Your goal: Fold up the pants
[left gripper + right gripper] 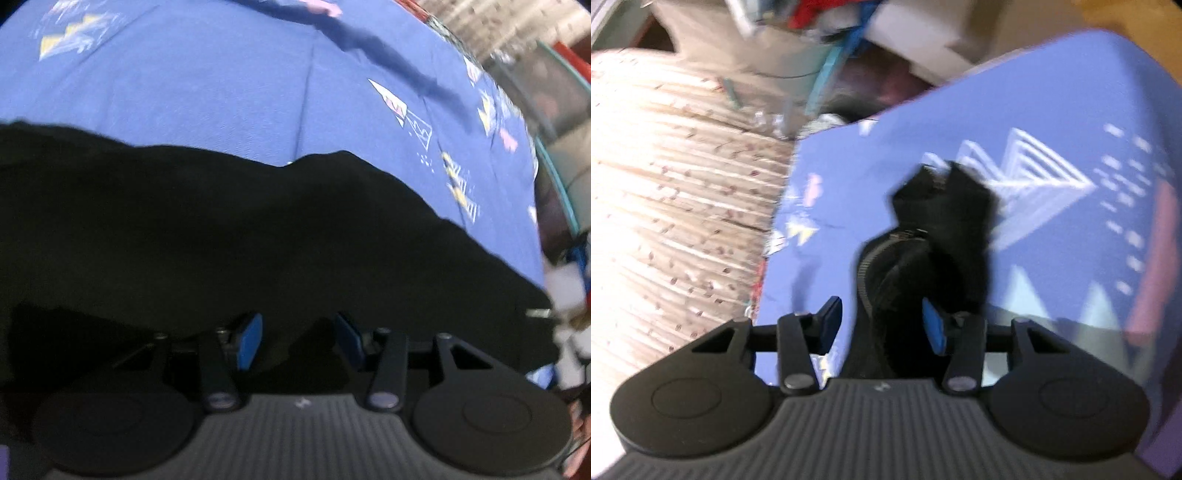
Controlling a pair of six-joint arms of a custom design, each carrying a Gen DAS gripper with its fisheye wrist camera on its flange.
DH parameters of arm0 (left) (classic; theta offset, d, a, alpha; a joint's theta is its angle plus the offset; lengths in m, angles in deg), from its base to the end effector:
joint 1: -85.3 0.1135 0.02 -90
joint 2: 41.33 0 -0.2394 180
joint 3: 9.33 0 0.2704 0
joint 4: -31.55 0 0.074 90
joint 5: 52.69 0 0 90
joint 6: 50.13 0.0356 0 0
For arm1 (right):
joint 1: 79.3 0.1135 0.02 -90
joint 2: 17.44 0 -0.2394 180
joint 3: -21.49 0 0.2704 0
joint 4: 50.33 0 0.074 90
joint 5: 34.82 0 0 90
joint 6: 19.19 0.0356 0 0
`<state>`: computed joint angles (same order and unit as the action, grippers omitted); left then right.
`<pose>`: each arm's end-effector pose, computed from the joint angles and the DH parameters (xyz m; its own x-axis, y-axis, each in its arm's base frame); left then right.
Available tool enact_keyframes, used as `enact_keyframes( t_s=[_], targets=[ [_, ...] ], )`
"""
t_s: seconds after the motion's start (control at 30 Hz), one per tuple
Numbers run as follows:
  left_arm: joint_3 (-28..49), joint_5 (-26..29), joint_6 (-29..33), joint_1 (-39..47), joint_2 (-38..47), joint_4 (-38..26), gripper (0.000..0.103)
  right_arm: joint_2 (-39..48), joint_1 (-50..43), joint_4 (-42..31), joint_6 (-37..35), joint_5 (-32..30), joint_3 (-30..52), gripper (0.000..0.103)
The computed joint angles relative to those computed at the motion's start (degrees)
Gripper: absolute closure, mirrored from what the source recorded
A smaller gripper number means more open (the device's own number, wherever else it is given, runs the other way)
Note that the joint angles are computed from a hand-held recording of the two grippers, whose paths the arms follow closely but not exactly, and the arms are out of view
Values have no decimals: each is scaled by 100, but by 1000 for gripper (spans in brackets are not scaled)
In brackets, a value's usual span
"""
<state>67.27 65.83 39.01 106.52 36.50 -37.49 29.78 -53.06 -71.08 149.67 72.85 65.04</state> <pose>0.2629 0.0838 0.2426 -0.8749 -0.3538 -0.3308 -0.1809 0.8722 -0.4545 0.2071 0.0900 0.2273 -0.2418 0.9231 -0.2990 0.3303 0.3681 0.8691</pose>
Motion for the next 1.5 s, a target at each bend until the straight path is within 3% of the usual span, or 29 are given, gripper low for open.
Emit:
enact_keyframes(
  t_s=[0.17,0.23,0.27,0.37,0.5,0.57,0.63,0.67,0.73,0.77,0.8,0.83,0.9,0.97,1.2,1.27,1.33,1.43,1.5],
  targets=[
    [-138,-50,165,116,-261,-112,60,828,-360,187,-36,-424,262,52],
    [-157,-176,230,75,-347,-137,61,1061,-478,94,85,-540,373,86],
    [-58,-285,116,-83,-289,-93,61,1010,-479,99,3,-464,396,86],
    [16,-343,215,-252,-447,-169,61,445,-205,488,-1187,395,421,90],
    [-39,-379,348,-508,-597,-191,61,100,16,742,-3070,759,600,89],
    [-77,-404,319,-643,-592,-206,61,198,-12,199,-3138,876,707,88],
    [-134,-426,306,-718,-597,-220,60,481,-210,-625,-2540,872,766,78],
    [-156,-442,317,-746,-612,-221,59,620,-317,-1122,-2050,841,788,77],
    [-157,-404,408,-720,-627,-260,59,34,-389,-872,-1328,753,58,75],
    [-128,-357,451,-677,-615,-316,59,-596,-326,-619,-984,844,-437,68],
    [-104,-300,484,-623,-596,-375,59,-969,-214,-694,-659,1061,-644,41],
    [-87,-278,461,-618,-568,-387,58,-1189,-10,-905,-382,1433,-714,30],
    [-57,-246,422,-617,-519,-385,58,-1487,296,-935,-201,1822,-903,30],
    [-52,-227,384,-668,-503,-368,57,-1611,246,-820,-175,1540,-1040,30],
    [-118,-139,377,-700,-613,-414,57,203,-240,128,-832,880,-272,30],
    [-105,-59,368,-615,-620,-452,57,918,-388,89,-1127,690,201,35],
    [-110,8,335,-542,-642,-482,57,1267,-504,89,-1318,509,463,76],
    [-116,136,352,-404,-722,-532,57,1326,-439,-143,-1416,544,792,82],
    [-117,293,381,-289,-768,-569,57,1166,-49,-46,-2138,747,965,82]
  ],
)
